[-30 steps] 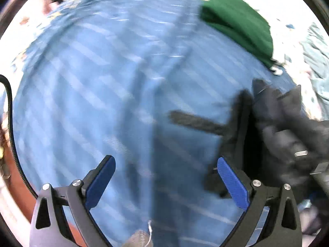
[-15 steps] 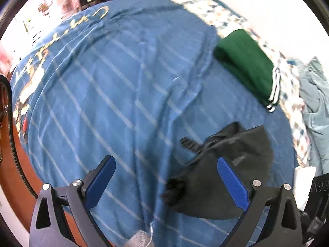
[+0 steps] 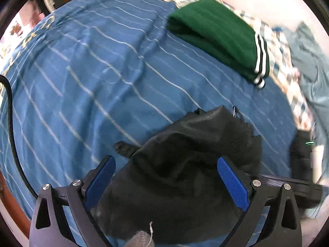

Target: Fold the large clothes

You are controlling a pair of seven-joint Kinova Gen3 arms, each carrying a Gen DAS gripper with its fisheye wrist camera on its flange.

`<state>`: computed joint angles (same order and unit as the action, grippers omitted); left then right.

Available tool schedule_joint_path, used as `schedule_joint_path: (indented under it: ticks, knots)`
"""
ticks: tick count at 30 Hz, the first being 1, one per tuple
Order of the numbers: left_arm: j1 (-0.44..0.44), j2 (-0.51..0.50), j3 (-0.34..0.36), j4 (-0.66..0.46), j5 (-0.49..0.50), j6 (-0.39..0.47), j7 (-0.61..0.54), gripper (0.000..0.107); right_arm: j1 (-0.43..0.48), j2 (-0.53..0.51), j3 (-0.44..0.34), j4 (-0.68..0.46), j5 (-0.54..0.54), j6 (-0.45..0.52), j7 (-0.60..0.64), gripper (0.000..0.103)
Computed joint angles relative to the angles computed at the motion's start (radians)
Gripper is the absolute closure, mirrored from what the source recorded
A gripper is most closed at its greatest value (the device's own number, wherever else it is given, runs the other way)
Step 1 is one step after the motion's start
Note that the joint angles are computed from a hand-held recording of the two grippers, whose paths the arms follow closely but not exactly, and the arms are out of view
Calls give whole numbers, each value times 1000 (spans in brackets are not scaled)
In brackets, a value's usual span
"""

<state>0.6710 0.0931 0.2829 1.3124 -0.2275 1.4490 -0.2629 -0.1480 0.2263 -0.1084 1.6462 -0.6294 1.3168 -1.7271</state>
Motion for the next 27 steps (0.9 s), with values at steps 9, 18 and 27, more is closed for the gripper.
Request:
schedule_joint_path:
  ticks: [9, 18, 27]
  knots:
    - [-174, 210, 145, -38, -17, 18, -76, 4, 63, -34, 49, -16, 21, -16, 57, 84]
    - [-306, 8, 211, 81, 7, -8, 51, 6, 122, 46, 28, -70, -33, 42, 119, 82]
    - [-350, -398, 262, 323, 288, -23, 417, 7, 259, -161, 147, 68, -20, 175, 226, 37]
